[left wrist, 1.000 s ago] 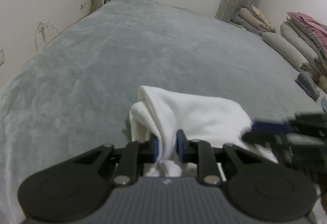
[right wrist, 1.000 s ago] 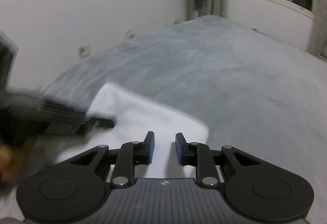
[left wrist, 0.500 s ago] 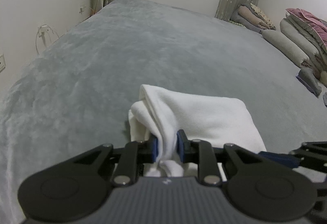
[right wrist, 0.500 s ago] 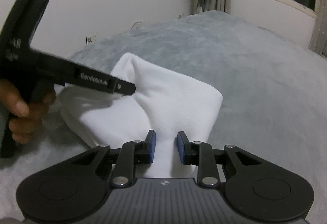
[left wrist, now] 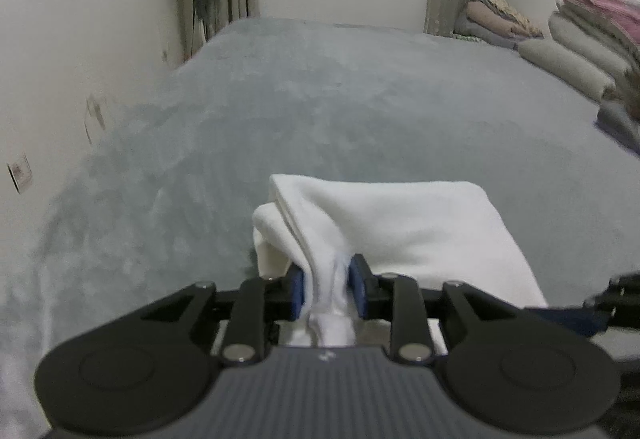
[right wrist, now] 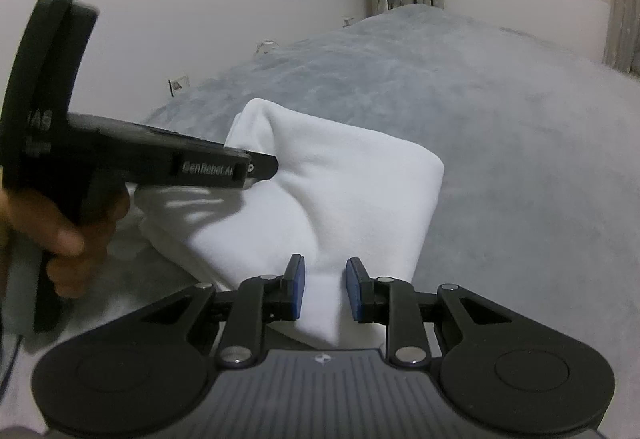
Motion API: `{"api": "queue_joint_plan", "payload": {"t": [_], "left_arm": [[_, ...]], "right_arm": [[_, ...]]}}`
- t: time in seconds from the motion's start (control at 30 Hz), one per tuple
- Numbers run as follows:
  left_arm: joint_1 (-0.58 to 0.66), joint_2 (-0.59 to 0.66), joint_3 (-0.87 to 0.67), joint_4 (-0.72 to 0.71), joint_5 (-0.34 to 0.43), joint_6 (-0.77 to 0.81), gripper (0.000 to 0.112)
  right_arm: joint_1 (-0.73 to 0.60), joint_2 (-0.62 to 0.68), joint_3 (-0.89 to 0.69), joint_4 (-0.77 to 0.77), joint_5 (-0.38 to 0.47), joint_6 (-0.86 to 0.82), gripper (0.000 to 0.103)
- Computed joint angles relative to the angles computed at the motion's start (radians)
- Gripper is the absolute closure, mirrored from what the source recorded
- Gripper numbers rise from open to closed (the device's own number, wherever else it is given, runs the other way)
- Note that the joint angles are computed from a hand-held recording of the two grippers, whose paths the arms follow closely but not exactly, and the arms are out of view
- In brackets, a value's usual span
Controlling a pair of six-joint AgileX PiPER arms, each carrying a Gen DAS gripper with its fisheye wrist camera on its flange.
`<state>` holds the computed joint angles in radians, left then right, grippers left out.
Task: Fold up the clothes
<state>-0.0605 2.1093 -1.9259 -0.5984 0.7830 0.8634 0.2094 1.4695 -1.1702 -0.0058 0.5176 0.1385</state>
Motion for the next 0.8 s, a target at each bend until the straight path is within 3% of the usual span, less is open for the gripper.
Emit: {"api": "queue_joint_plan", "payload": {"t": [0.1, 0.17, 0.33, 0.43, 0.63, 0.8], "left_arm": [[-0.031, -0.096, 0.157, 0.046, -0.148, 0.055, 0.074], [-0.036, -0.14, 0.224, 0.057, -0.191, 0.076, 0.074], [0.004, -0.216, 0.286, 0.006, -0.145, 0.091, 0.074], [0.032, -0.259, 0.33, -0.092, -0.125, 0.181, 0.074], [0.091, -0.271, 0.314, -0.278, 0.048, 0.308, 0.074], [0.047, -0.232, 0.305, -0.114, 0.015, 0.228, 0.072]], "right_arm": [[-0.032, -0.005, 0.005, 0.098, 0.001, -0.084, 0.081], [-0.027, -0.006, 0.007, 0.087, -0.001, -0.076, 0.081], [-0.022, -0.006, 0.005, 0.071, 0.001, -0.064, 0.081], [-0.031, -0.007, 0.01, 0.1, -0.004, -0.093, 0.081], [-0.055, -0.012, 0.015, 0.171, 0.0, -0.171, 0.081], [-0.058, -0.019, 0.024, 0.18, -0.003, -0.185, 0.08]]}}
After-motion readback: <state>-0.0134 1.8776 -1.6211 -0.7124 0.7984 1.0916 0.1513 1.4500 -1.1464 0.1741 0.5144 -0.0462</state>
